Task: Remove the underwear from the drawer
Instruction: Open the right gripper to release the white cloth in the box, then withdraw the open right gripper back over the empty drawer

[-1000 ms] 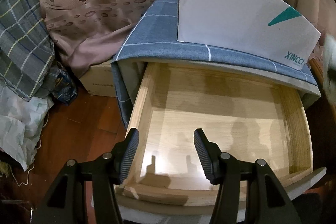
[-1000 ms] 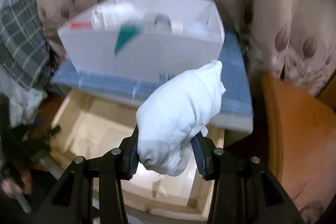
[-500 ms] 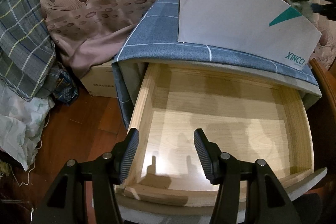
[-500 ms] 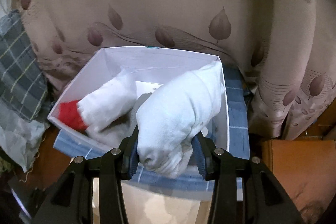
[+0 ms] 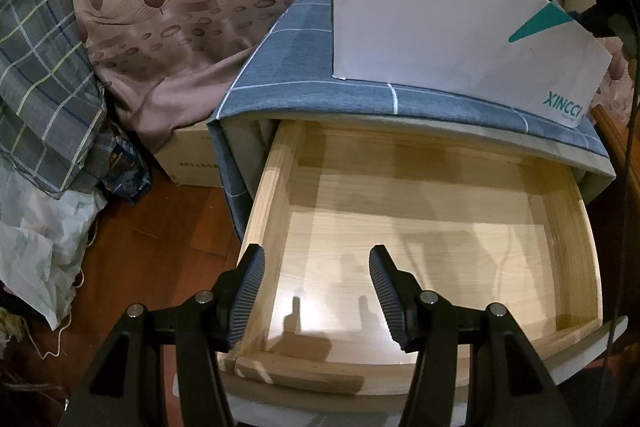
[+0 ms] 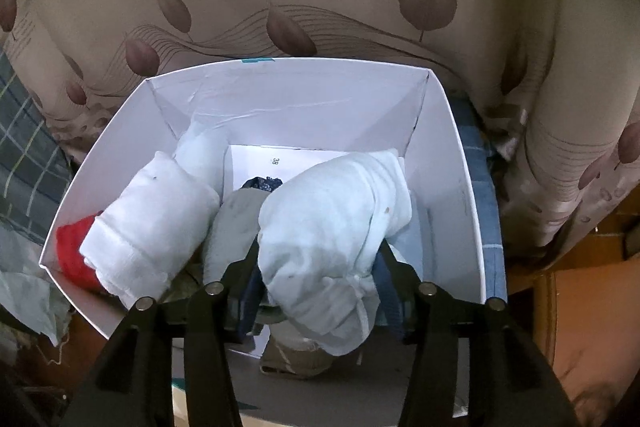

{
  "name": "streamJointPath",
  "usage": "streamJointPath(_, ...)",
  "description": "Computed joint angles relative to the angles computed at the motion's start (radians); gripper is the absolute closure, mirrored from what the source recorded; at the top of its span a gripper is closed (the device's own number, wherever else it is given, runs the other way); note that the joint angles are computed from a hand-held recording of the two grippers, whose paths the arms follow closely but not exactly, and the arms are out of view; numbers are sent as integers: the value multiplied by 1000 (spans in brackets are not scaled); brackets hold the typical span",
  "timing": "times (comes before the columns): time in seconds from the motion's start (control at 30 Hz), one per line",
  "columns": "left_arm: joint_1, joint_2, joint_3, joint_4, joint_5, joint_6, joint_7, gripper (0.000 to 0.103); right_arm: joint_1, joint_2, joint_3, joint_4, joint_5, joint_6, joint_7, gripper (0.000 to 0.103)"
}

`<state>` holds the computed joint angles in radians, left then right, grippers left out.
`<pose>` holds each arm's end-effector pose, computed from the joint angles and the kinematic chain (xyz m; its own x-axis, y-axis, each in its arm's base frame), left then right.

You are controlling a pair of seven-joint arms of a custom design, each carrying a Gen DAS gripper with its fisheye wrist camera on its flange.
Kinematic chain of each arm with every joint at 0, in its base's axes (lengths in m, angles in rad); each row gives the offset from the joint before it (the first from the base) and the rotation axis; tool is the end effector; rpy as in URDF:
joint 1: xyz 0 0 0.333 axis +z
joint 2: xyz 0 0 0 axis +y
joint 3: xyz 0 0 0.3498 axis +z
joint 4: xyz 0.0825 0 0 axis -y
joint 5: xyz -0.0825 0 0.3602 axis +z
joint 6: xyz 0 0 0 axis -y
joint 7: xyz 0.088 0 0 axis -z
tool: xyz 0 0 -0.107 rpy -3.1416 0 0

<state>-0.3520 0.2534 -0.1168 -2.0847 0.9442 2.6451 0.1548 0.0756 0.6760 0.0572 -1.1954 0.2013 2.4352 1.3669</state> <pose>0.5207 -0.2838 0.3786 0.1848 -0.9824 -0.0257 -0.8105 -0.1375 -0.5694 0.7781 0.0891 0.4836 0.2299 -0.9662 -0.1171 -0.8252 -0.1297 -0.5497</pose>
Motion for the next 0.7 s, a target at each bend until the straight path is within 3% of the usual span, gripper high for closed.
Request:
streamJointPath(0.13,-2,3,1,2,2,-2,-5,47,-12,-36,8,-49,19,37,-15,23)
streamJointPath(0.3,-6,3,0,6,7,-13,7,47,-50,-151,41,-205,91,121,-88,16)
streamJointPath(0.37,-6,8,-3,12,6,-15,17,47,-69,-224,60,-312,140,183,-143,8)
streamJointPath(0.47,-11,11,-3,19,10,-21,19,47,-83,-344,73,-505,213,292,-235,3)
streamJointPath(0.7,-27,17,-6,30,12,-36,35,47,-46,-510,47,-857,319,410,-367,1)
